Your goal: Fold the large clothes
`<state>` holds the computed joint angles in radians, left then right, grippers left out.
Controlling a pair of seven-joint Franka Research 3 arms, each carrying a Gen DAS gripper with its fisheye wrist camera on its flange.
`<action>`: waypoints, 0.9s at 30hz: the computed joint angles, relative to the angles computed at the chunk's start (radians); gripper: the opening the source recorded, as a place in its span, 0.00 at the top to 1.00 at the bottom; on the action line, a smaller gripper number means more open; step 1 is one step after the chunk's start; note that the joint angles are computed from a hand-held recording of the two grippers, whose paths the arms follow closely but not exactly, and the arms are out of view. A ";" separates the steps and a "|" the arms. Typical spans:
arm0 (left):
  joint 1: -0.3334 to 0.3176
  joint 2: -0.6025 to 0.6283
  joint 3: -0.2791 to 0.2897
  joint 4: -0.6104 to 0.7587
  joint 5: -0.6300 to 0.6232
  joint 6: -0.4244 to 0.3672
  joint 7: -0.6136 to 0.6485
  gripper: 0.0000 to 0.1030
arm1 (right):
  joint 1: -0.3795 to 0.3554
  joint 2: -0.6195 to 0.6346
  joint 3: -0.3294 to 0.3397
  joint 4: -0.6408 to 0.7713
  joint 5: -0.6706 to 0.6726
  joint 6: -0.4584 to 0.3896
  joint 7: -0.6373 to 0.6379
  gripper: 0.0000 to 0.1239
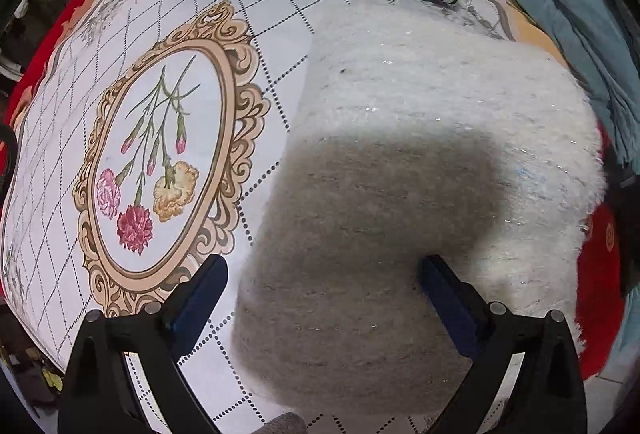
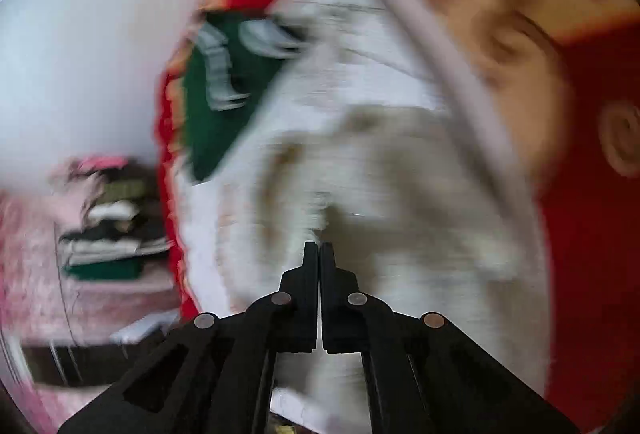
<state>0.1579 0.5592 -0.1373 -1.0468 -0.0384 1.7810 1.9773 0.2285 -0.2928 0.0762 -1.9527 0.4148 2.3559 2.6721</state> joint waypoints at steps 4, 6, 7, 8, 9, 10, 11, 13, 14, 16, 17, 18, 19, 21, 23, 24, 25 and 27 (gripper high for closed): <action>0.015 0.048 -0.017 0.136 -0.037 -0.091 0.027 0.03 | 0.030 -0.020 -0.059 -0.075 0.186 0.045 -0.124 0.99; 0.018 0.088 -0.021 0.248 -0.055 -0.142 0.012 0.03 | 0.033 -0.023 -0.069 -0.066 0.224 0.071 -0.187 0.94; 0.019 0.100 -0.024 0.281 -0.063 -0.153 0.005 0.03 | 0.028 -0.021 -0.065 -0.053 0.222 0.081 -0.195 0.88; 0.019 0.115 -0.026 0.321 -0.066 -0.164 -0.003 0.03 | 0.027 -0.020 -0.062 -0.050 0.231 0.100 -0.209 0.63; 0.017 0.120 -0.023 0.341 -0.064 -0.157 -0.014 0.03 | 0.031 -0.008 -0.060 -0.039 0.244 0.131 -0.231 0.30; 0.017 0.118 -0.022 0.345 -0.063 -0.142 -0.022 0.03 | 0.031 -0.001 -0.056 -0.028 0.244 0.144 -0.237 0.22; 0.018 0.120 -0.022 0.347 -0.062 -0.129 -0.026 0.03 | 0.041 0.017 -0.058 -0.022 0.270 0.169 -0.269 0.21; 0.012 0.095 -0.012 0.296 -0.041 -0.074 -0.029 0.03 | 0.078 0.110 -0.090 0.044 0.392 0.145 -0.390 0.21; 0.007 0.090 -0.006 0.280 -0.026 -0.055 -0.028 0.03 | 0.079 0.159 -0.094 0.082 0.431 0.111 -0.428 0.25; 0.002 0.092 -0.001 0.273 -0.006 -0.049 -0.027 0.03 | 0.065 0.246 -0.080 0.157 0.456 0.051 -0.480 0.65; -0.002 0.086 0.004 0.259 0.006 -0.039 -0.029 0.03 | 0.055 0.281 -0.071 0.198 0.444 0.010 -0.485 0.90; -0.003 0.082 0.004 0.251 0.013 -0.034 -0.025 0.03 | 0.048 0.292 -0.058 0.216 0.426 0.006 -0.467 0.90; -0.001 0.072 0.004 0.234 0.018 -0.027 -0.019 0.03 | 0.046 0.275 -0.045 0.207 0.425 0.052 -0.469 0.91; 0.001 0.048 0.005 0.193 0.026 -0.001 -0.008 0.03 | 0.043 0.192 -0.024 0.165 0.336 0.136 -0.381 0.92; 0.000 0.032 0.006 0.163 0.031 0.009 -0.001 0.03 | 0.025 0.119 -0.004 0.121 0.182 0.146 -0.250 0.92; 0.001 0.024 0.005 0.144 0.029 0.017 -0.002 0.03 | 0.010 0.080 0.005 0.082 0.102 0.121 -0.179 0.92; 0.000 0.018 0.005 0.130 0.031 0.021 -0.001 0.03 | 0.002 0.054 0.003 0.047 0.073 0.088 -0.138 0.92; -0.007 0.009 0.006 0.103 0.037 0.028 0.000 0.03 | -0.013 0.026 -0.001 -0.031 0.030 0.015 -0.068 0.92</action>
<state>0.1506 0.5687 -0.1318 -0.9435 -0.0010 1.8089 1.9775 0.2155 -0.2664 0.0753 -1.9837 0.4451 2.3710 2.6038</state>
